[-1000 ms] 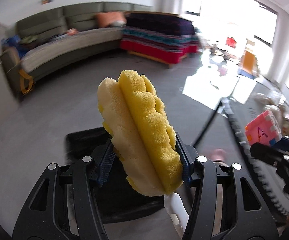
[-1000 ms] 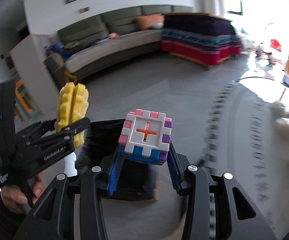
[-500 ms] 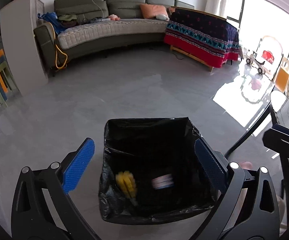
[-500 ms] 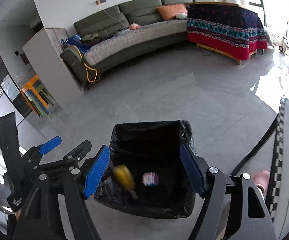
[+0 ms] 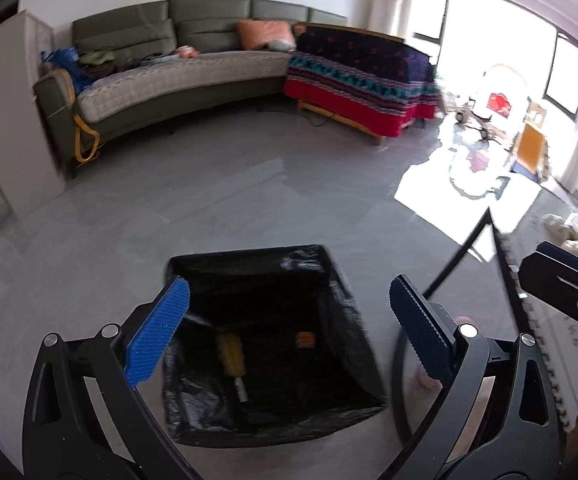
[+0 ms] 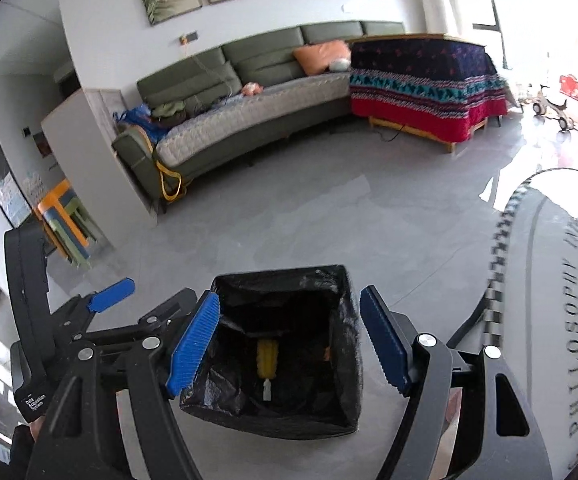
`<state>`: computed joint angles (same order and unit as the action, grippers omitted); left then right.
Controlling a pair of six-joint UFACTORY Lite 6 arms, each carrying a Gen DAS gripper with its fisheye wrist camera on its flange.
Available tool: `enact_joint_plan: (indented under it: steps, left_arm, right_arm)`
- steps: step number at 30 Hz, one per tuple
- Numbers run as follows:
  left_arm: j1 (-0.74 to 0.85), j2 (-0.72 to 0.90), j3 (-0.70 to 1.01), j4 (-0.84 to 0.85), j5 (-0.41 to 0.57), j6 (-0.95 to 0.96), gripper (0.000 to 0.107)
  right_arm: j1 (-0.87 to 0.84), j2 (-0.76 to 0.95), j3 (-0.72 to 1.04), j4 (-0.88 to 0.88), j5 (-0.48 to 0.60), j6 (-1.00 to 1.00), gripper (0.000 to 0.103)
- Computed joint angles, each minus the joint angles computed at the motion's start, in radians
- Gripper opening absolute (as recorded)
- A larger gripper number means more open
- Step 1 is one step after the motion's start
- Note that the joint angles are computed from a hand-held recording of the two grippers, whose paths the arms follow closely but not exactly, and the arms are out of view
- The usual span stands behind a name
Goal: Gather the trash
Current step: 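Move both grippers back to the table toward the snack bags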
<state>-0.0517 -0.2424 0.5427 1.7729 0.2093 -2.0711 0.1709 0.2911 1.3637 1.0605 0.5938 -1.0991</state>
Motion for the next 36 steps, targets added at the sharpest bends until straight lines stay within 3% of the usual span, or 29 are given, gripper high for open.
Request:
enact_joint_plan:
  steps: [2,5,9,19,24,29,31,36]
  left_arm:
    - [-0.076,0.007,0.025,-0.09,0.036,0.074,0.097]
    - [-0.211,0.034,0.069,-0.152,0.099,0.113,0.097]
    - [-0.368,0.117,0.169,-0.212,0.143,0.136,0.097]
    - [-0.616,0.495,0.587,-0.348,0.101,0.3,0.097]
    - [-0.675,0.726,0.891,-0.766,0.051,0.795,0.097]
    - [-0.726,0.98,1.258,-1.207,0.101,1.318,0.097]
    - [-0.744,1.078,1.408,-1.332,0.148,1.473,0.097]
    - [-0.776,1.253,1.678,-1.445,0.245,1.64,0.097]
  right_arm:
    - [-0.052,-0.04,-0.034,0.038,0.02,-0.039,0.074]
    - [-0.142,-0.1,-0.086,0.081,0.048,-0.095,0.084]
    - [-0.281,-0.167,-0.145,0.086,0.072,-0.138,0.084]
    - [-0.683,-0.144,-0.145,0.083,0.177,-0.203,0.084]
    - [-0.909,0.016,0.01,0.021,0.221,-0.16,0.084]
    - [-1.066,0.205,0.197,-0.058,0.26,-0.066,0.067]
    - [-1.116,0.294,0.277,-0.097,0.308,-0.006,0.063]
    - [-1.19,0.481,0.41,-0.143,0.4,0.125,0.054]
